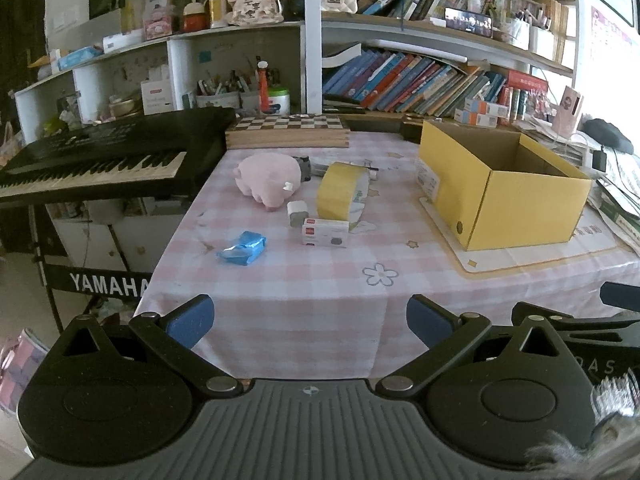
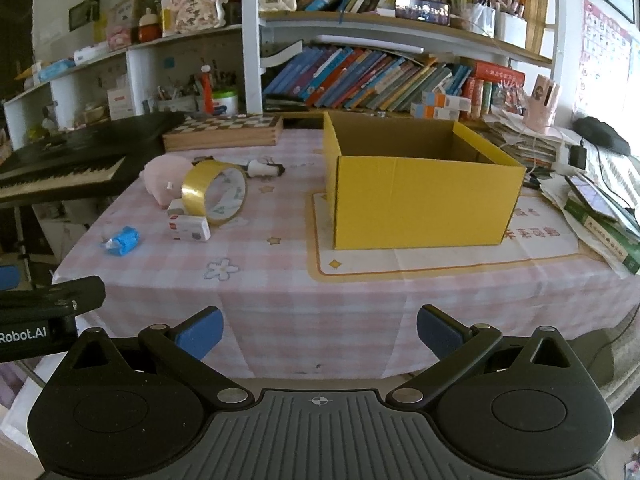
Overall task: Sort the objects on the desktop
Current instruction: 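Move both tools toward the objects on the table, then grasp the blue packet with the left tool while the right tool grasps the tape roll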
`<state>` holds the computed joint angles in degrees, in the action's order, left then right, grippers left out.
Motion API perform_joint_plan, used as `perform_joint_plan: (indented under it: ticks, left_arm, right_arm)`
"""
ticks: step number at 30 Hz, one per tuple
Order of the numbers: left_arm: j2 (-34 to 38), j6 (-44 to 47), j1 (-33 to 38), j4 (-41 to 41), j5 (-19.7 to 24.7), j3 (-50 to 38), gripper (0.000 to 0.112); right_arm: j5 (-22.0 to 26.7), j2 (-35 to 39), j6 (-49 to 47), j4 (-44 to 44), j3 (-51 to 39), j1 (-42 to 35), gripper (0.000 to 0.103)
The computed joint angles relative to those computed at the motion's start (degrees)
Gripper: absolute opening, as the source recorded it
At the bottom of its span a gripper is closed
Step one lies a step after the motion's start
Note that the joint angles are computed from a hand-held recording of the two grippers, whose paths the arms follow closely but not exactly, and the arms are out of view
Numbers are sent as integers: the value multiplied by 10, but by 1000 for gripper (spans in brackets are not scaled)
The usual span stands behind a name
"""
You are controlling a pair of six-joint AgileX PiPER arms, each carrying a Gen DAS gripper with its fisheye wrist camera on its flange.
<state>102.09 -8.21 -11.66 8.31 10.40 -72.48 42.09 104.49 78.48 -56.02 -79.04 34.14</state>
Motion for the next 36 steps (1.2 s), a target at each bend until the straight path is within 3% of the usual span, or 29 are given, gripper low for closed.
perform_joint_plan:
  ticks: [5,9,14,28,32,36]
  left_arm:
    - [5,106,20,-96,7,-11,103]
    - [11,116,30,-105,9,-18,103]
    - [15,112,37,-99,12,-24,103]
    - [52,-30,53,20,37,-69,103]
    - [84,-26,57,11,60,-113,103]
    - [126,23,66,-49,99,-178,103]
  right_arm:
    - [2,13,-7,6,-19,5,103]
    - [1,23,-20,13,-35,6,103]
    - [-4,39,-45,31,-60,3,103]
    - [-40,97,-153,99,-146,-17,103]
    - [-44,126,-200,136,-191,-31,103]
    - [-39,164,-271,191,-254,-50,103]
